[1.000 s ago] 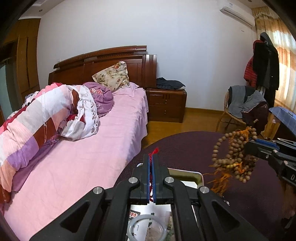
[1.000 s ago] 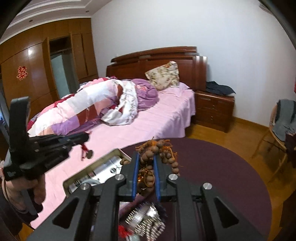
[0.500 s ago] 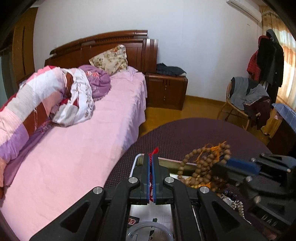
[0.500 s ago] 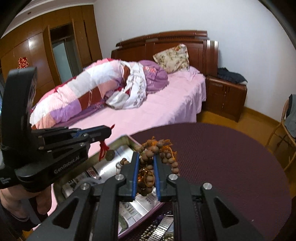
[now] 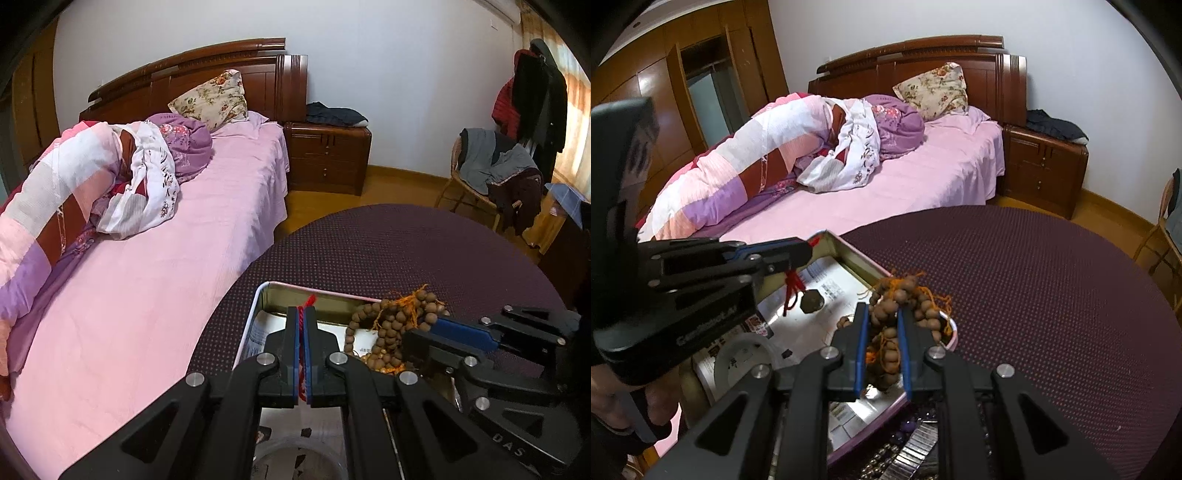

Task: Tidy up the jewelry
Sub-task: 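Carry the beads and red tassel into the tin while the left tool releases its tassel, then open the right tool to drop the bead strand into the tin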

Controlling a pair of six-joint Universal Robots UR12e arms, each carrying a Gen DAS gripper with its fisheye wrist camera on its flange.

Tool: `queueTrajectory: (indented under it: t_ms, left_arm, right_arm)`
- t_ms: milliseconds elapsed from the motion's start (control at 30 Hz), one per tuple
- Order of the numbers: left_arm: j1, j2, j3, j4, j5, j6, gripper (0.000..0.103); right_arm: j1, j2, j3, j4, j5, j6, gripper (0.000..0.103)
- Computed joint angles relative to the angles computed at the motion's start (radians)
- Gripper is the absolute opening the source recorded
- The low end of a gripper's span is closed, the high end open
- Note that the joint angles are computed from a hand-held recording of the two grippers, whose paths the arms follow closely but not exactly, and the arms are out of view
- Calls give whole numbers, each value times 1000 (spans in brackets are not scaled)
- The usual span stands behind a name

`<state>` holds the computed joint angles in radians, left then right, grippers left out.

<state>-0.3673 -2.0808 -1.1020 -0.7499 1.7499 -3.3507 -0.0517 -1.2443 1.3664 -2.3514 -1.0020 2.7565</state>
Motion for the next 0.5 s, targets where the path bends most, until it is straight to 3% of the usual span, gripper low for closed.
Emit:
queueTrajectory:
  t_ms: [167, 200, 267, 300, 333, 367, 400, 433, 467, 500]
  left_arm:
    - [-6, 6, -10, 12, 26, 5, 2]
    - [-6, 7, -12, 16, 27, 8, 2]
    - [-12, 9, -12, 12, 53, 7, 5]
    - [-13, 11, -14, 13, 59, 3, 6]
    - [-14, 15, -20, 20, 66, -4, 13]
    - [-16, 18, -25, 23, 78, -14, 34]
    - [-18, 21, -29, 29, 93, -23, 49]
    - [-22, 27, -44, 62, 116, -29, 73]
    - [-25, 32, -59, 105, 131, -27, 80]
    - [-26, 39, -73, 140, 128, -24, 80]
  right_arm:
    - [-3, -1, -1, 26, 52, -33, 24]
    - [-4, -2, -1, 30, 56, -31, 38]
    - [-11, -8, 5, 36, 77, -26, 53]
    - [-15, -15, 13, 26, 77, -23, 55]
    - [-18, -20, 19, 20, 71, -22, 55]
    - [-25, -27, 25, 18, 66, -21, 57]
    - [-34, -34, 32, 18, 69, -14, 61]
    - [-41, -38, 37, 14, 71, -6, 65]
    - [-54, -47, 49, 2, 70, 10, 70]
    - [-67, -55, 61, -8, 62, 26, 72]
